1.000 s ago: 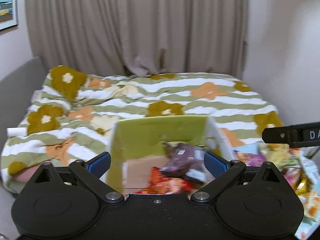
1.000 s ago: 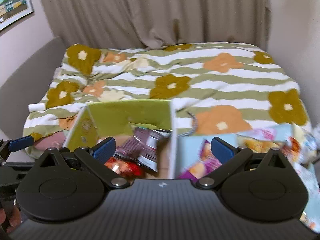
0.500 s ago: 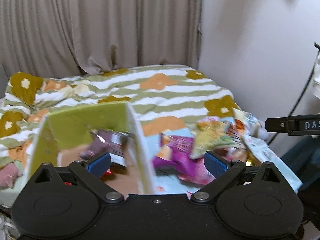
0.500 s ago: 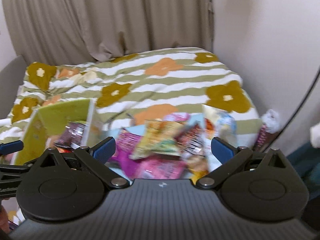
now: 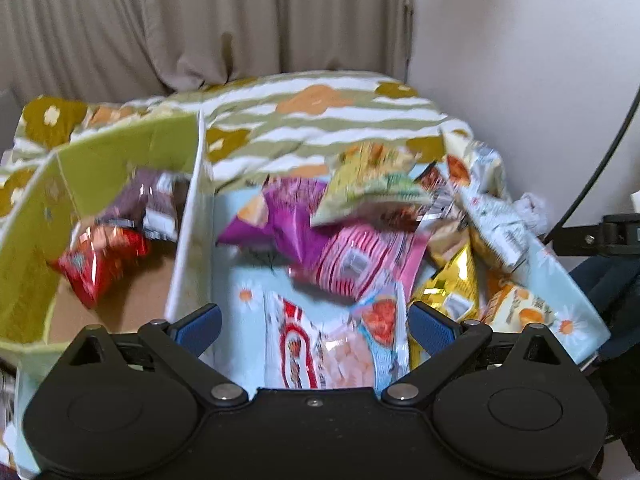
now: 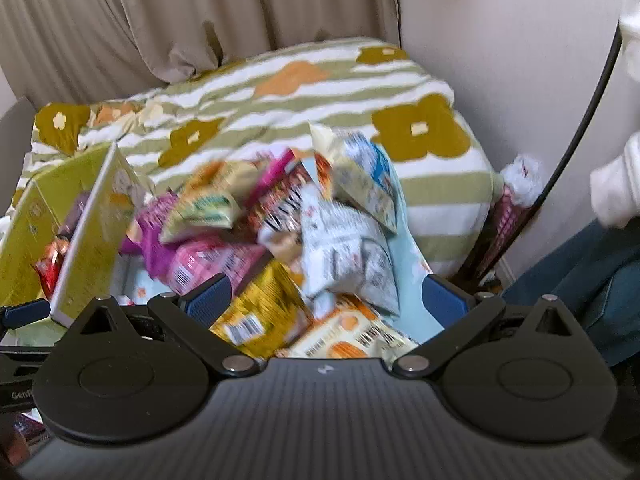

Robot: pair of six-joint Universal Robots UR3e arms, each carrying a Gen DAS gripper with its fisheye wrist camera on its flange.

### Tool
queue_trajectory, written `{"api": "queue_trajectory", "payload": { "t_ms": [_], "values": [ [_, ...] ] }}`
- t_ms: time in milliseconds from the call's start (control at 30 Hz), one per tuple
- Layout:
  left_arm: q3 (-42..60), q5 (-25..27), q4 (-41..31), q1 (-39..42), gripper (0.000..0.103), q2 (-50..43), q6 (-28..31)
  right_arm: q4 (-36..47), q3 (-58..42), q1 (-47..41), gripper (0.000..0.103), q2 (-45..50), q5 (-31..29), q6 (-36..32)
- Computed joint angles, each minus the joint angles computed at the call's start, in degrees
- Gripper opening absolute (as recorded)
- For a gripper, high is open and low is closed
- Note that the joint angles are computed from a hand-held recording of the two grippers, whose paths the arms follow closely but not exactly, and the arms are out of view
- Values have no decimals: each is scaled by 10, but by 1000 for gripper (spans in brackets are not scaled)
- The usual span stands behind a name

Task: Organize snacks
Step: 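Grasp the shrimp chip bag with the left gripper while the right grasps the cake bag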

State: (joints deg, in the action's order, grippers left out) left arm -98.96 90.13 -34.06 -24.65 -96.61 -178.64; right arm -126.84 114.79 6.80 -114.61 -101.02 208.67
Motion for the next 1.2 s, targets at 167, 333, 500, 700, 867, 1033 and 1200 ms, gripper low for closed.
{"api": "queue_trajectory", "payload": {
  "t_ms": [167, 333, 500, 700, 867, 1033, 1200],
  "values": [
    [-18, 33, 21, -30, 101, -25, -37, -25, 79, -55, 103, -39, 65, -32],
    [-19, 77, 45, -77, 101, -62, -46, -46, 129, -88, 103, -51, 107, -48],
    [2, 143, 77, -116, 101, -127, -46, -69, 161, -113, 103, -46, 137, -53],
    [49, 196, 92, -137, 101, -202, -32, -95, 183, -130, 103, -25, 154, -42],
    [63, 191, 83, -128, 93, -222, -28, -103, 194, -150, 103, -11, 179, -37],
    [58, 173, 85, -112, 84, -217, -21, -114, 203, -166, 103, 2, 198, -24],
    [62, 164, 66, -107, 83, -209, -25, -133, 206, -170, 103, 26, 199, -11]
  ]
}}
